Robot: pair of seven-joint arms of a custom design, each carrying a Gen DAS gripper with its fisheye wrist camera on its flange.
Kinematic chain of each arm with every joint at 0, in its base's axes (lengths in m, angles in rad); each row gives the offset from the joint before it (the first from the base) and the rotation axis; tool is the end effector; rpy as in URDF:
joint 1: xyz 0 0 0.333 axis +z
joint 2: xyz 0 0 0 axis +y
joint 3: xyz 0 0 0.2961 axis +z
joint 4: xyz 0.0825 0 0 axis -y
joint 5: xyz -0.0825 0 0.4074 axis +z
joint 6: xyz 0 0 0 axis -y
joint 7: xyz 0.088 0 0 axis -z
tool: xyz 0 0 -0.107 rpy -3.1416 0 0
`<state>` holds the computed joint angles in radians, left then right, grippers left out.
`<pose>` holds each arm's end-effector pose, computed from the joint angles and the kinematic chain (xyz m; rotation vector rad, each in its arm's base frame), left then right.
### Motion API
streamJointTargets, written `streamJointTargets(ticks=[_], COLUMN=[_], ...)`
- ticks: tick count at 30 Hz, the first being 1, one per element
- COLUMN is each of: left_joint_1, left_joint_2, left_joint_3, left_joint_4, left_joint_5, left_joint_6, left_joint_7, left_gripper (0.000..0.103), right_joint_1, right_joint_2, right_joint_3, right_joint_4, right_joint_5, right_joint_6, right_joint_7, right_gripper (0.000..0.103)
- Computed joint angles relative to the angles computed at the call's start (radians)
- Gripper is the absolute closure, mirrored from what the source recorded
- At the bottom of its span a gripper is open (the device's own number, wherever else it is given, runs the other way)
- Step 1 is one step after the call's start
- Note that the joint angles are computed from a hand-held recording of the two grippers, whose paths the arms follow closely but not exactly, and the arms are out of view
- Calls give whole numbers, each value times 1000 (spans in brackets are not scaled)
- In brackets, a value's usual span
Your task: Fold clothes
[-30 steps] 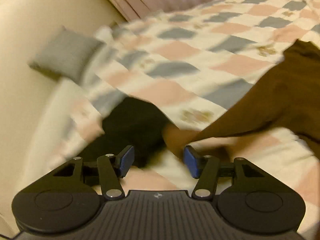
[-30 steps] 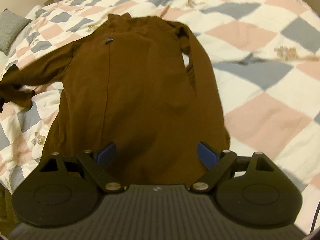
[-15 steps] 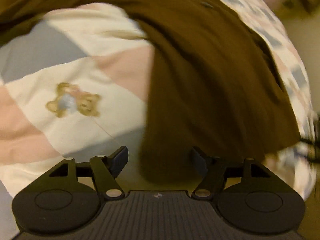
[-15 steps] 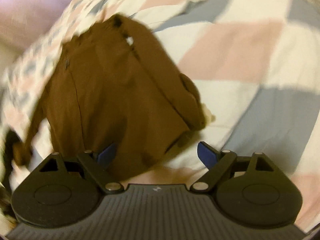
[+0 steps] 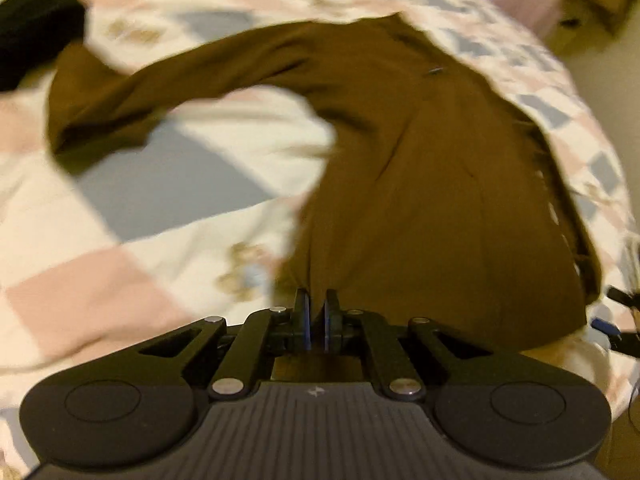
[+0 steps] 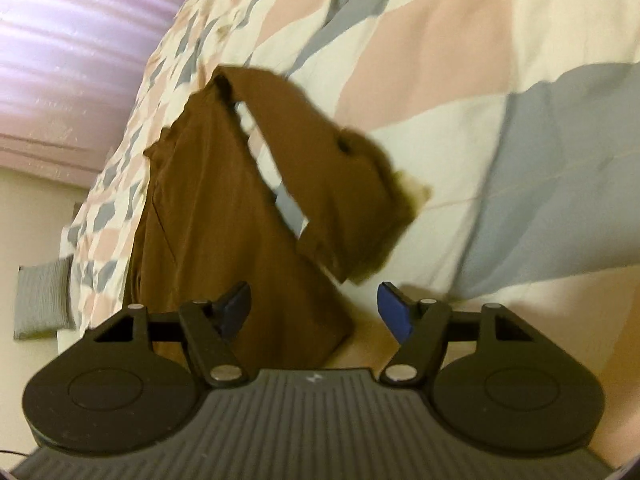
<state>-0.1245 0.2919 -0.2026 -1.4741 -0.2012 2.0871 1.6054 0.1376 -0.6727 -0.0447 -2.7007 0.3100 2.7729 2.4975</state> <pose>0.6616 -0.2170 0.5262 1.8574 -2.4486 0.6345 0.4180 0.0253 0.4887 -0.5742 2.2997 0.0437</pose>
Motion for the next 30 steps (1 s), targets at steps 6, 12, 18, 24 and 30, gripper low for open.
streamJointTargets(ticks=[6,12,18,24,30], left_joint_1=[-7,-9,39,55,19], left_joint_2=[32,58,-48,-248,-306], left_joint_3=[-13,-18,-45,8,28], left_joint_4=[-69,-82,-91,-245,-426], left_joint_5=[-24,-45,-202,-293,-155], left_joint_6=[44,108,74,21,31], left_joint_7=[6,-7,121,191,126], left_gripper=[46,99,100,99,92], right_joint_1=[85,119,7,-2,16], right_joint_2=[76,104,-29,-138,-139], right_joint_3=[-54,-85,-22,-16,-1], right_joint_4=[0,42,117,128,6], right_joint_5=[62,107,5,4,41], right_joint_6=[73,29,-163,-315,-364], right_joint_7=[-88,-219,-220,-191,-137], right_gripper=[35,96,97,97,95])
